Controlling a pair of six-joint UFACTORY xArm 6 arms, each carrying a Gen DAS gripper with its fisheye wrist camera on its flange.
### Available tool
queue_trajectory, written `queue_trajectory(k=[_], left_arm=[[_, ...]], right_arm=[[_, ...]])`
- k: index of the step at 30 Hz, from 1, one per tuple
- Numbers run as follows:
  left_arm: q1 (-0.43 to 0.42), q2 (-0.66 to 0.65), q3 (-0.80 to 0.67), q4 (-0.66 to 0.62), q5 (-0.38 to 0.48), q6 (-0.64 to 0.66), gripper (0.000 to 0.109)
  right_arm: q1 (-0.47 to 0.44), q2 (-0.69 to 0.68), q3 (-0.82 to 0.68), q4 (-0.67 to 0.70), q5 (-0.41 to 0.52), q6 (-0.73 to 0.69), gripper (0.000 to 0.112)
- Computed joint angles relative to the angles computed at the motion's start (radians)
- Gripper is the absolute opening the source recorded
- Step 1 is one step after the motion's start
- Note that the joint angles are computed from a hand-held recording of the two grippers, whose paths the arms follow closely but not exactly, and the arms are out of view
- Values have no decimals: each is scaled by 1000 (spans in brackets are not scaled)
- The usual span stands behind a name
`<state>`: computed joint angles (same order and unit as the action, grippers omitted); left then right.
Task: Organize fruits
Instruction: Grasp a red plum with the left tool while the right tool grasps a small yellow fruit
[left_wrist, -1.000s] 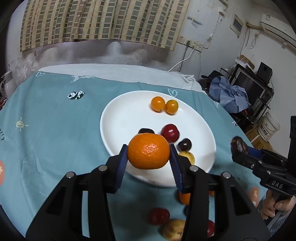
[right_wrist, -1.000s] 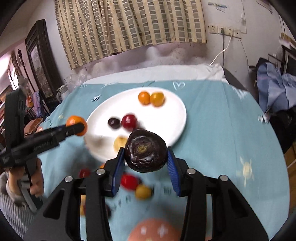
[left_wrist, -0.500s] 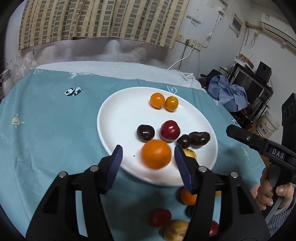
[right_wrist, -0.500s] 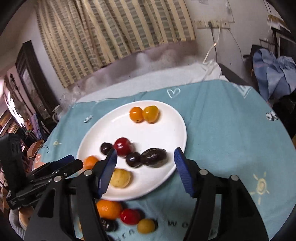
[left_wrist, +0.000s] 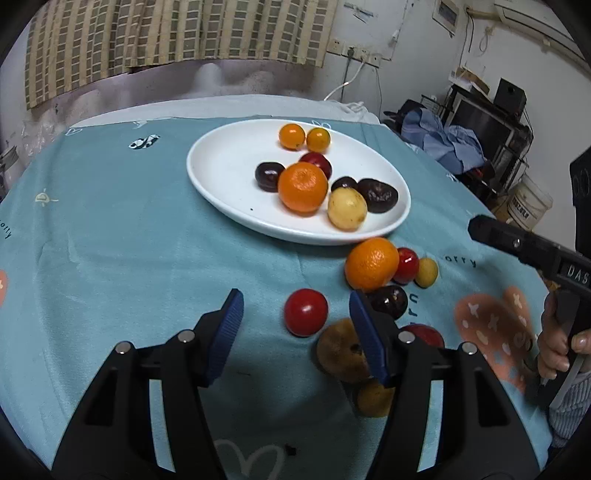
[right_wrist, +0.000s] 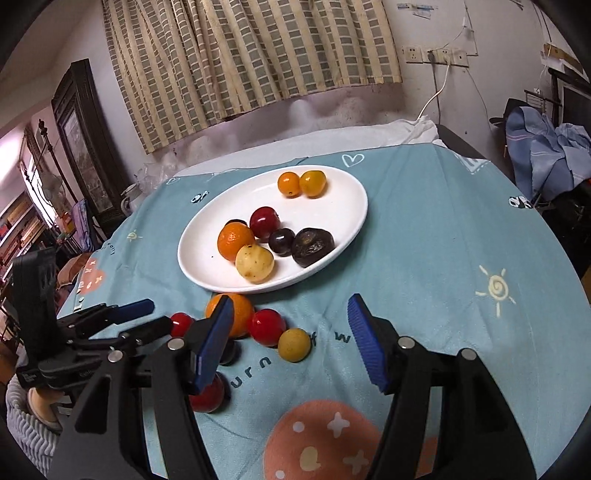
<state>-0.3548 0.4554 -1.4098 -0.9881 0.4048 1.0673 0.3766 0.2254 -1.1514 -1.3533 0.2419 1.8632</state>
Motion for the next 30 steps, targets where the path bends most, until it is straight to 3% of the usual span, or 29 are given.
queue_trajectory(k=[6, 9, 11, 13, 19, 22, 25, 27, 30], left_arm=[[10, 39, -45, 45, 38, -63, 66], [34, 73, -90, 104, 61, -158, 69], [60, 95, -126, 92, 113, -195, 71], [73, 95, -131, 80, 112, -215, 71], [99, 80, -128, 30, 115, -211, 68], [89, 57, -107, -26, 127, -133, 67], [56, 36, -73, -5, 93, -90, 67], [50, 47, -81, 29, 104, -110, 63], [52, 79, -116, 84, 150, -168, 47]], right_arm=[[-1, 5, 1, 37, -4, -34, 64], [-2, 6, 1, 36, -6, -24, 64], [-2, 3, 4, 35, -5, -18, 64], [-6, 1, 6, 22, -16, 0, 65], [-12, -10, 14, 0, -15, 32, 65], [-12, -13, 15, -11, -13, 41, 65], [-14, -14, 17, -9, -14, 39, 65], [-14, -15, 18, -6, -15, 38, 65], [-16, -15, 21, 17, -16, 15, 65]])
